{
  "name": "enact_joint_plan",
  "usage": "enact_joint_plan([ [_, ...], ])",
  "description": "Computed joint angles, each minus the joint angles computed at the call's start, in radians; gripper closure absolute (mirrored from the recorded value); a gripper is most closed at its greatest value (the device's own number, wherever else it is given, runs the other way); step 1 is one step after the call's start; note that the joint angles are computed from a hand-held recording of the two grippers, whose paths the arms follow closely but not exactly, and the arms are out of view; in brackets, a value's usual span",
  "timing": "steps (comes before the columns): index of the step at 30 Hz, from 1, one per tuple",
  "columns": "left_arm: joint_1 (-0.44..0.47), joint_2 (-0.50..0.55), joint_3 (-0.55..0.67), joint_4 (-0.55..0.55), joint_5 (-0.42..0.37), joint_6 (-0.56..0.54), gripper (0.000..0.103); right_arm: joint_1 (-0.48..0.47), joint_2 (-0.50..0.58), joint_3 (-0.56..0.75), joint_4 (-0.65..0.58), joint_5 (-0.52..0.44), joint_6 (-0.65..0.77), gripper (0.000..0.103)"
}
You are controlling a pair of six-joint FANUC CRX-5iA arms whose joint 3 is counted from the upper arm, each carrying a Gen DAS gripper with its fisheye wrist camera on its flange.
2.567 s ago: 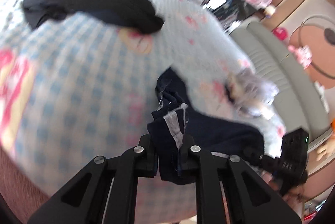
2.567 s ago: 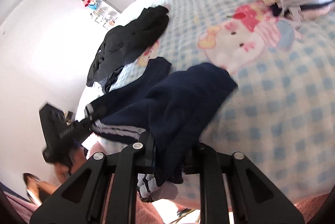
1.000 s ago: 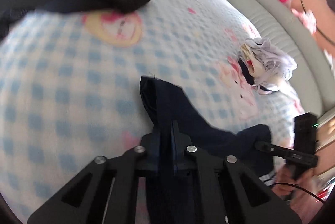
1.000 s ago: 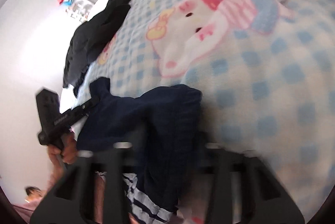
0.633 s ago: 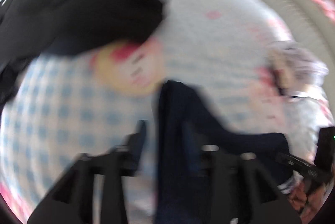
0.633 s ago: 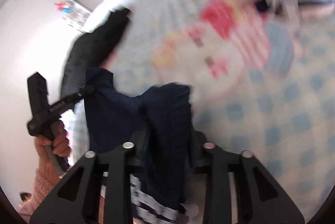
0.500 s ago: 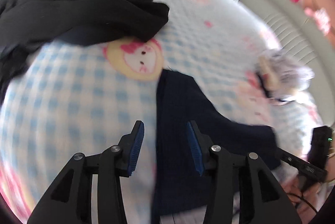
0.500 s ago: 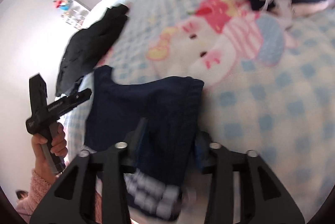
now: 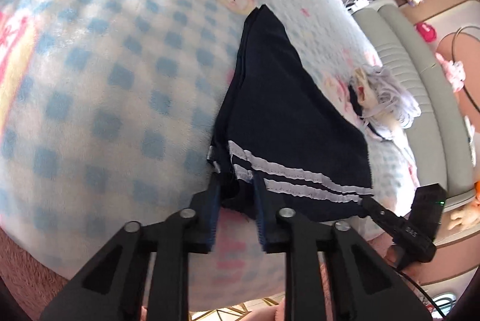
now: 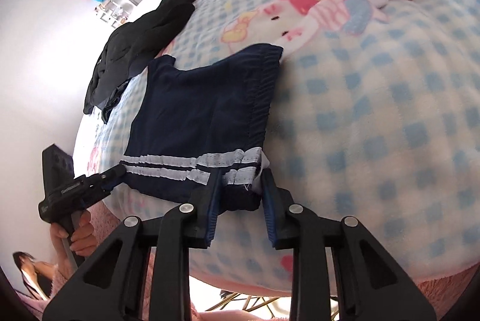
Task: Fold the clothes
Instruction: 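Pinch the striped hem with both grippers and fold it toward the waistband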
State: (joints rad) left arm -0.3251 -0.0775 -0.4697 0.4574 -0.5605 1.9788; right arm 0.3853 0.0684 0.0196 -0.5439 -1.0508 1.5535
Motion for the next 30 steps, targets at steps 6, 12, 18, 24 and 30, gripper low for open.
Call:
enact_joint_plan([
  [6, -0.013, -0.009, 0.152, -0.246, -0.076, 0.121, 0.088, -0.036, -0.022, 0.013, -0.097, -0.002, 0.06, 0.08],
  [12, 0.025, 0.012, 0.11, -0.191, -0.022, 0.094, 0.088, -0.006, 0.004, -0.006, -0.065, 0.017, 0.003, 0.079],
  [18, 0.037, -0.025, -0.106, 0.151, 0.147, -0.101, 0.063, -0.046, 0.008, -0.03, -0.13, 0.016, -0.014, 0.067],
  [24, -0.013, -0.02, -0.206, 0.465, 0.271, -0.339, 0.044, -0.052, 0.053, 0.012, -0.152, 0.005, 0.014, 0.039],
  [30, -0.009, 0.024, -0.055, 0.112, 0.152, -0.072, 0.091, 0.039, 0.079, 0.021, -0.033, 0.048, 0.027, 0.069],
])
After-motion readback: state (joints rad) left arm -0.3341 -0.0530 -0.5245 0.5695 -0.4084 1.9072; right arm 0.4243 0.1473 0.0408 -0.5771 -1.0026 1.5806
